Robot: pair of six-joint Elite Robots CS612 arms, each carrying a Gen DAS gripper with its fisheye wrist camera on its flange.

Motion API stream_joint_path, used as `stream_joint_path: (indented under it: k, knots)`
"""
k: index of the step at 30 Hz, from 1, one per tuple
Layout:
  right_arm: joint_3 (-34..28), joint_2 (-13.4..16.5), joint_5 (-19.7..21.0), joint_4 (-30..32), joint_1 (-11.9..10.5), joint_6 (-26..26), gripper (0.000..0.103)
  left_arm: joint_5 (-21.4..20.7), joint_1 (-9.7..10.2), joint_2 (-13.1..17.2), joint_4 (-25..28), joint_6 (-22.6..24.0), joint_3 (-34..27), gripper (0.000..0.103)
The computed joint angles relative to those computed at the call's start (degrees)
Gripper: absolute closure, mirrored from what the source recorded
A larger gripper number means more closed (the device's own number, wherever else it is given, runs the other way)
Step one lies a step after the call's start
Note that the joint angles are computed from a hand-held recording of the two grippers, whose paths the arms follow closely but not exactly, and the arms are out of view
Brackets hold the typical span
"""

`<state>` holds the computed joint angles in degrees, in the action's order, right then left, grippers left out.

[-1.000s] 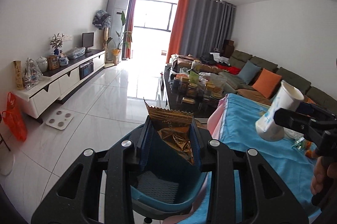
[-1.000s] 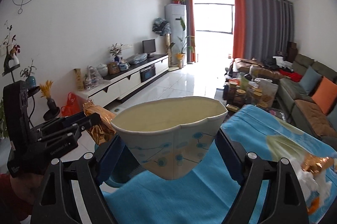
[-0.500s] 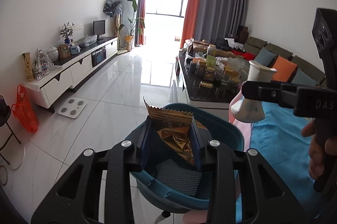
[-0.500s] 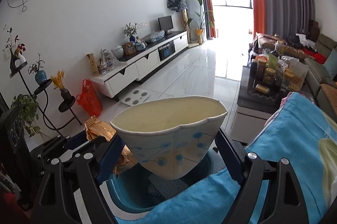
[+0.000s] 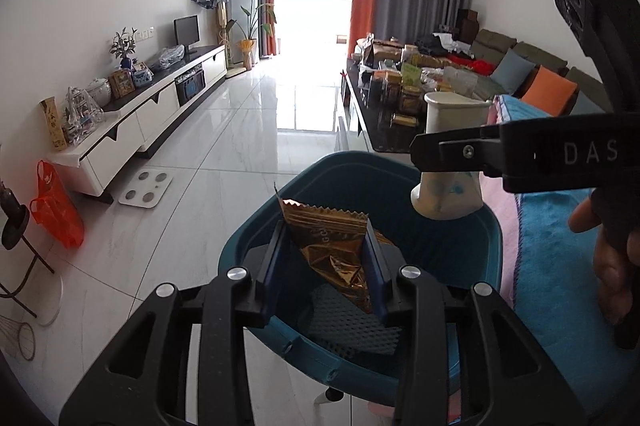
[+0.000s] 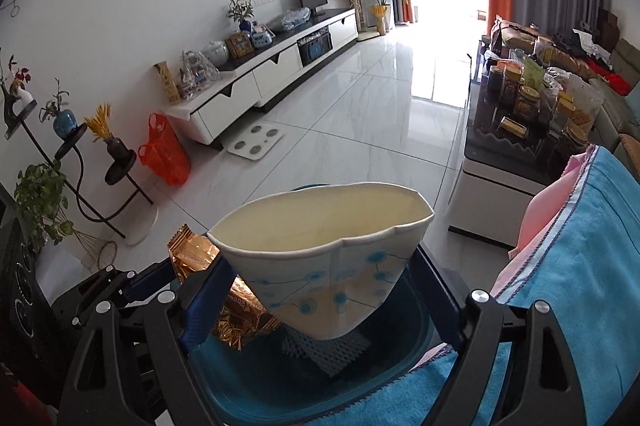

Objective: Collect trash
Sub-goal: 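Open both tools to drop the cup and wrapper into the bin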

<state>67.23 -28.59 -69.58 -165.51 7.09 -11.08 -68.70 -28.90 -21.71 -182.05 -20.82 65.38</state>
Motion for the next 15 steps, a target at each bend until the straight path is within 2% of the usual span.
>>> stream_joint_path:
  k: [4, 6, 9, 15]
  knots:
    - [-0.2, 0.0, -0.7, 0.9, 0.2, -0.4, 0.018, -0.5, 0.22, 0.8, 0.8, 0.4, -1.3, 0.064]
    - [-0.4, 0.1, -1.2, 1.2, 0.3, -0.5, 0.012, -0.1, 0.05, 0.7, 1.2, 0.3, -1.4, 0.054]
    - [-0.4, 0.1, -0.8, 0.8, 0.2, -0.1, 0.012, 0.8, -0.20, 0.9, 1.4, 0.3, -1.8, 0.053]
    - [0.7, -0.3, 1.1, -1.8, -0.5, 1.5, 0.010, 3.0, -0.24, -0.1, -1.8, -1.9, 0.6, 0.044]
